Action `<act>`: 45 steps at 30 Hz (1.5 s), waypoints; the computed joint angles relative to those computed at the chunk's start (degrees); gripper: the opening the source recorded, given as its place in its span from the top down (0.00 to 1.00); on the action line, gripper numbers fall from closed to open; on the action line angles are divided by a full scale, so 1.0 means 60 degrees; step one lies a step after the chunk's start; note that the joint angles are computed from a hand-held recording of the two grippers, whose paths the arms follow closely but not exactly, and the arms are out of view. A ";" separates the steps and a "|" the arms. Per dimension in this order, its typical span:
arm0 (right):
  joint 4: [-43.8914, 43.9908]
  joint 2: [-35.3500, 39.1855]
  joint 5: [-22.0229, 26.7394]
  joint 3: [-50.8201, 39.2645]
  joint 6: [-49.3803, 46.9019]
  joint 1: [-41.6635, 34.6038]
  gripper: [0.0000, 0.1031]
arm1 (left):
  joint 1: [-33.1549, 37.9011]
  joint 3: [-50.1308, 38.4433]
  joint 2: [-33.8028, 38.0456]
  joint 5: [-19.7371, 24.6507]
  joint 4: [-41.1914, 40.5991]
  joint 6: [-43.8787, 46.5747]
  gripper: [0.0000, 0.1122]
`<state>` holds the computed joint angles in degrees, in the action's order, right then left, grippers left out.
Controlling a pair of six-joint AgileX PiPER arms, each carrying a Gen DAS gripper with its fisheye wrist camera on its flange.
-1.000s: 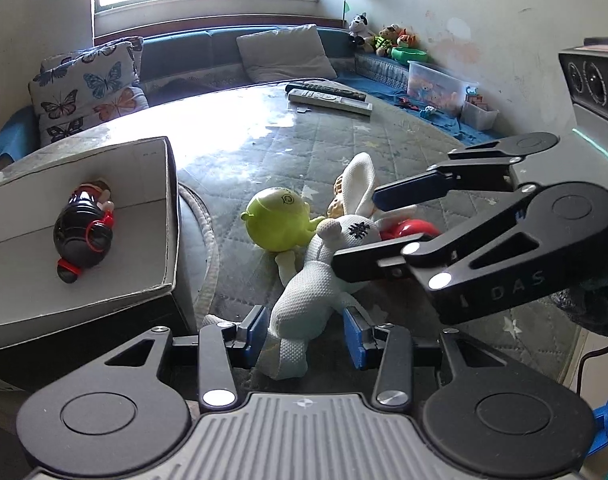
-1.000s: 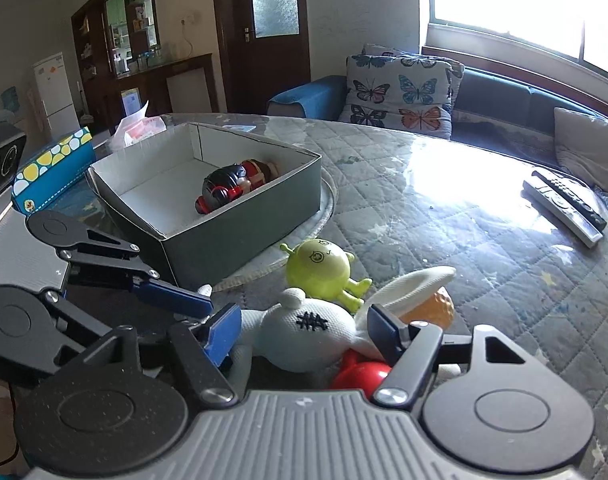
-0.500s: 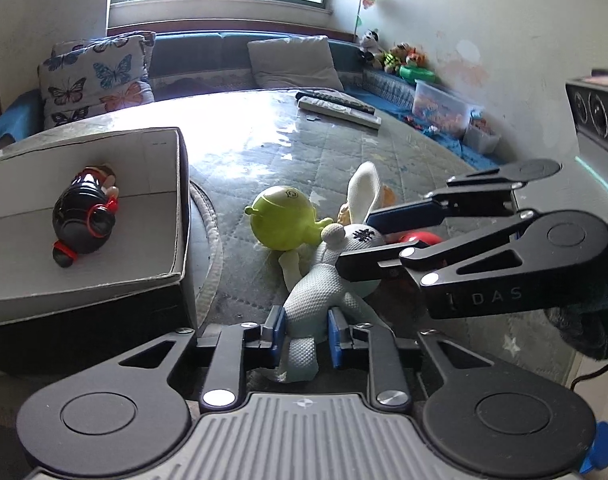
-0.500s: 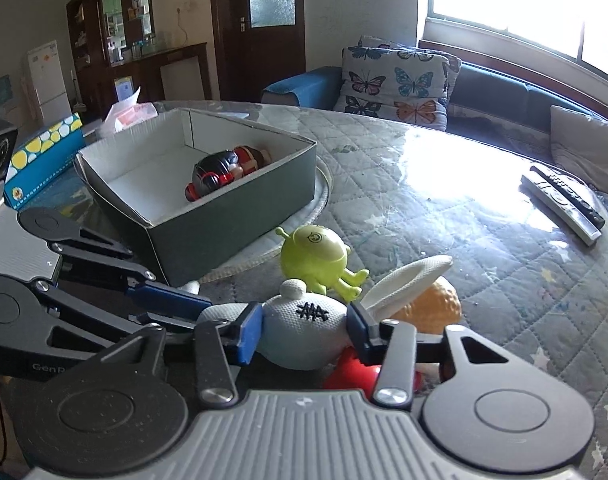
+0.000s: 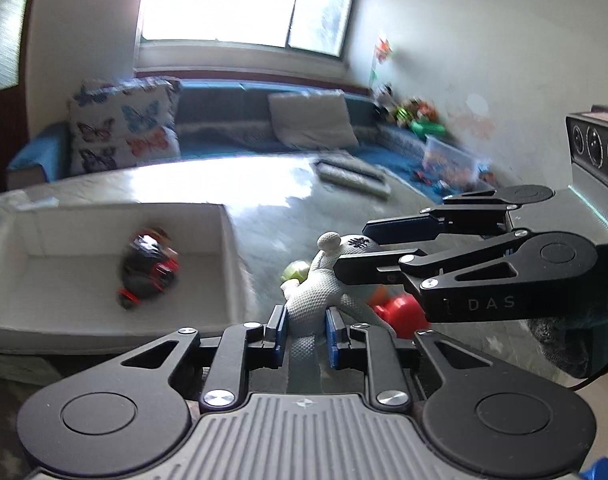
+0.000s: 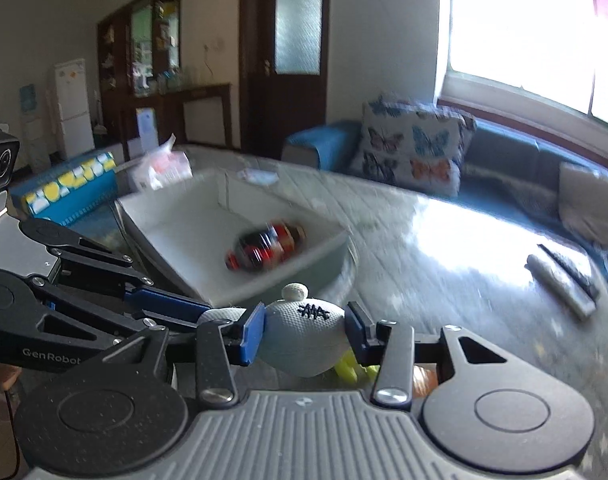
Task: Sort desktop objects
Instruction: 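Close the left gripper on the white rabbit and lift it, then carry the rabbit into the cardboard box and open the left gripper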
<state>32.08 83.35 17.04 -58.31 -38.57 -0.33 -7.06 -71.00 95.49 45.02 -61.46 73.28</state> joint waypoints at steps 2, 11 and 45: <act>0.0060 0.0288 0.0006 -0.0486 -0.0068 0.0218 0.58 | 0.0290 -0.0272 0.0027 0.0046 0.0043 -0.0194 0.80; -0.0793 0.2799 0.0494 -0.3971 0.0711 0.1338 0.58 | 0.1381 -0.2028 0.0965 -0.0149 0.0631 -0.1411 0.80; -0.1982 0.4475 0.1856 -0.5937 0.2415 0.1369 0.50 | 0.1549 -0.3456 0.1942 -0.0203 0.2478 -0.3902 0.74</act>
<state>20.19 110.20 28.18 -93.93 -24.08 7.89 2.23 -91.73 107.15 43.80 -46.59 49.87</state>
